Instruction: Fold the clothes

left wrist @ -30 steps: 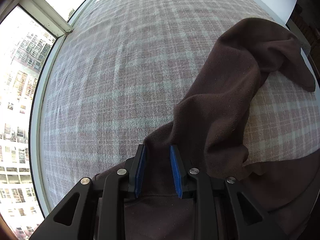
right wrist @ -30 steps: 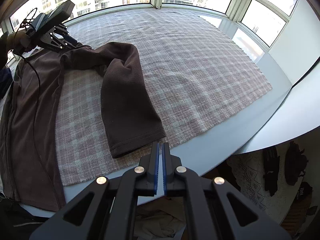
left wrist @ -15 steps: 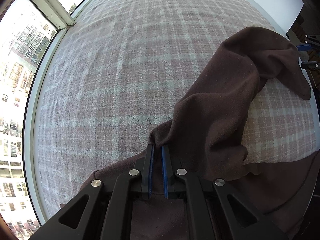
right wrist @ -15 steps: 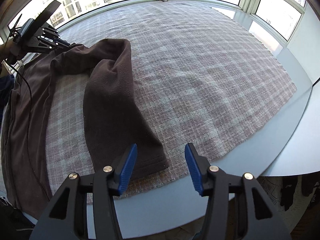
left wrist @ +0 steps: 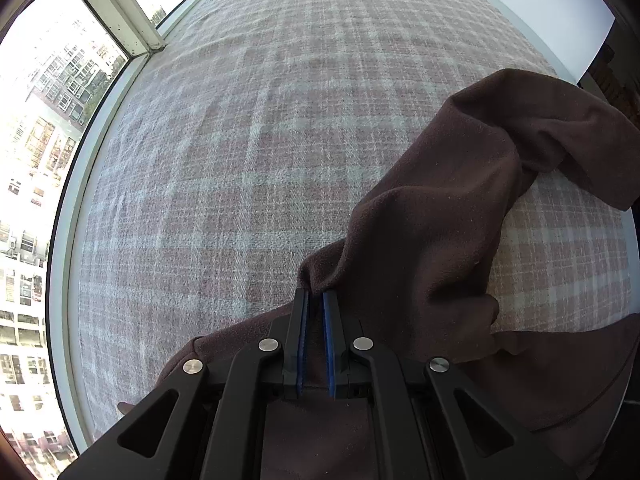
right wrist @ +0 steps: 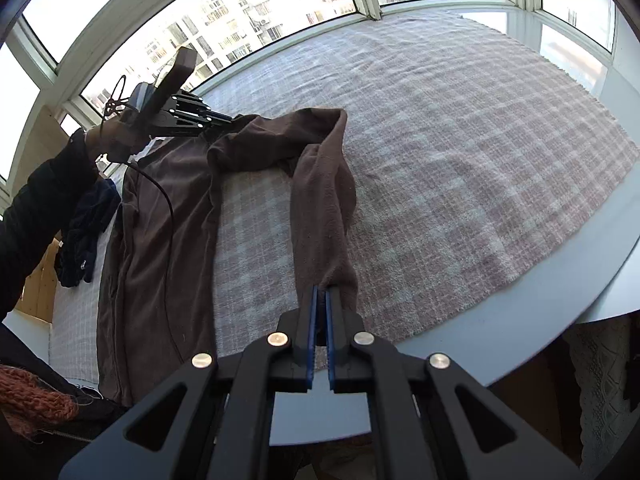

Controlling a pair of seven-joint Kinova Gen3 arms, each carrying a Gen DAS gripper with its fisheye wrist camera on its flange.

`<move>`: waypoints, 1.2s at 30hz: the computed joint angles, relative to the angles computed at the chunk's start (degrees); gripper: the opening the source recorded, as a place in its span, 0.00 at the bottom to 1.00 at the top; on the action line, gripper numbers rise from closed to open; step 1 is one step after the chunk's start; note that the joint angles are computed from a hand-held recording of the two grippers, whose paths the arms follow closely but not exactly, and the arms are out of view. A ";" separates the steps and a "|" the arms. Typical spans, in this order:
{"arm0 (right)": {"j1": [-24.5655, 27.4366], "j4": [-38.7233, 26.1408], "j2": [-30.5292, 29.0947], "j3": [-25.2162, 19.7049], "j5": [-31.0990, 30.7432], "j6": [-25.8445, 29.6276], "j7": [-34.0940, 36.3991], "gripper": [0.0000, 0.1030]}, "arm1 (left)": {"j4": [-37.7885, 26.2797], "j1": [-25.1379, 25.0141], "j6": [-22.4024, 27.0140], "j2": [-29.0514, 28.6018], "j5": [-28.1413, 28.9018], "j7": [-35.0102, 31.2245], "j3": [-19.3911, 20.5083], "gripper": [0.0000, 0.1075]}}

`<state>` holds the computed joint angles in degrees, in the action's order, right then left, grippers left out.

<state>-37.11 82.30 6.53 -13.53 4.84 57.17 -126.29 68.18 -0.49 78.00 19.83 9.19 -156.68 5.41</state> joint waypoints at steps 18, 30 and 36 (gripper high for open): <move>-4.49 -8.01 12.96 7.01 24.78 21.33 -6.91 0.34 | -0.76 0.28 -2.85 0.90 -0.62 3.80 0.02 0.17; 0.07 -3.39 9.13 7.71 18.79 13.86 -7.21 0.43 | -7.39 0.52 1.38 5.66 -3.75 1.33 -0.75 0.21; 3.21 1.72 0.56 3.98 13.18 6.60 -5.85 0.43 | -3.40 1.61 -0.82 5.44 -6.15 1.33 -0.90 0.20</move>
<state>-33.90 84.02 7.09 -9.55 18.03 63.77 -132.14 64.78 1.12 77.17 25.27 3.03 -155.35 4.51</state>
